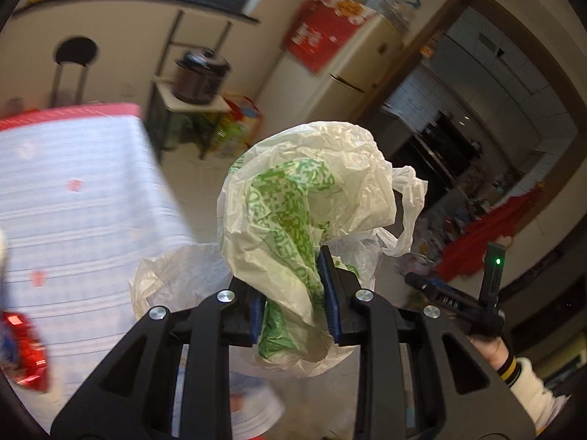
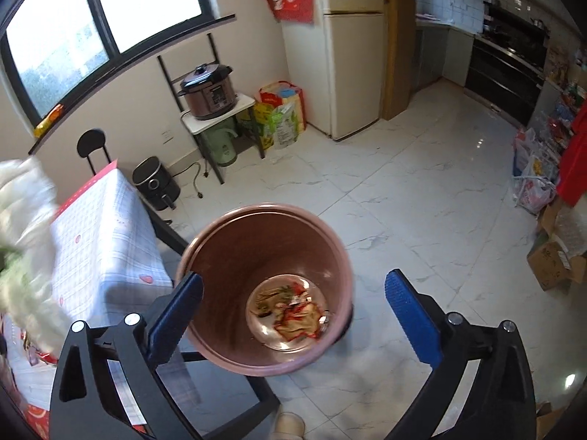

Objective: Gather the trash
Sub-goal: 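Carry the white bag over the bin and open the left tool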

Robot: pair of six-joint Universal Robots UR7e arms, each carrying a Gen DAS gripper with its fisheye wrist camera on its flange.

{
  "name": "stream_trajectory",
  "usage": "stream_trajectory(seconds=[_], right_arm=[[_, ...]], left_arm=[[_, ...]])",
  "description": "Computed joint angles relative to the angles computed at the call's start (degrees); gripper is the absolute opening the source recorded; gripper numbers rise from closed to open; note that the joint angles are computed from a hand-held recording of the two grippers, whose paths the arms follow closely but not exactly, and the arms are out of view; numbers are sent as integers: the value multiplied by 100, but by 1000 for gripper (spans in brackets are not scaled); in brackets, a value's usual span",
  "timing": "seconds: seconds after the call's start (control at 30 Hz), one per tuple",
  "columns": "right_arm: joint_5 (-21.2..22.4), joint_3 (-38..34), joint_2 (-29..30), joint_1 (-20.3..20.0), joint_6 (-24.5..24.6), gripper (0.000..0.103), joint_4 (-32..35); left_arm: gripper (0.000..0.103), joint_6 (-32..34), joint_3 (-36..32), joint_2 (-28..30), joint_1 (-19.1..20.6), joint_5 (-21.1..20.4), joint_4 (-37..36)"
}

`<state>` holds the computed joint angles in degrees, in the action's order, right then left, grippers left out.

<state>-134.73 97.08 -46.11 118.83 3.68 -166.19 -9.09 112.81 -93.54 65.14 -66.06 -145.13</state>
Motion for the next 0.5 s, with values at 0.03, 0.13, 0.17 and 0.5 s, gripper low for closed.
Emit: stream_trajectory(seconds=[0.03,0.13,0.17,0.5], right_arm=[[-46,65,-69,-2,47,98,-34],[-216,279,-295,-11,125,98,-172],[-277,330,-334,0,142,98,-208],[-596,655,-685,76,302,98,-332]], left_arm=[[29,2,-143,289,76,-166,-47],[29,94,-486,1006,247,-550,-313],[30,126,-581,1185,292,-706,-406],[95,263,-643,1662,382,-1364,-1174]])
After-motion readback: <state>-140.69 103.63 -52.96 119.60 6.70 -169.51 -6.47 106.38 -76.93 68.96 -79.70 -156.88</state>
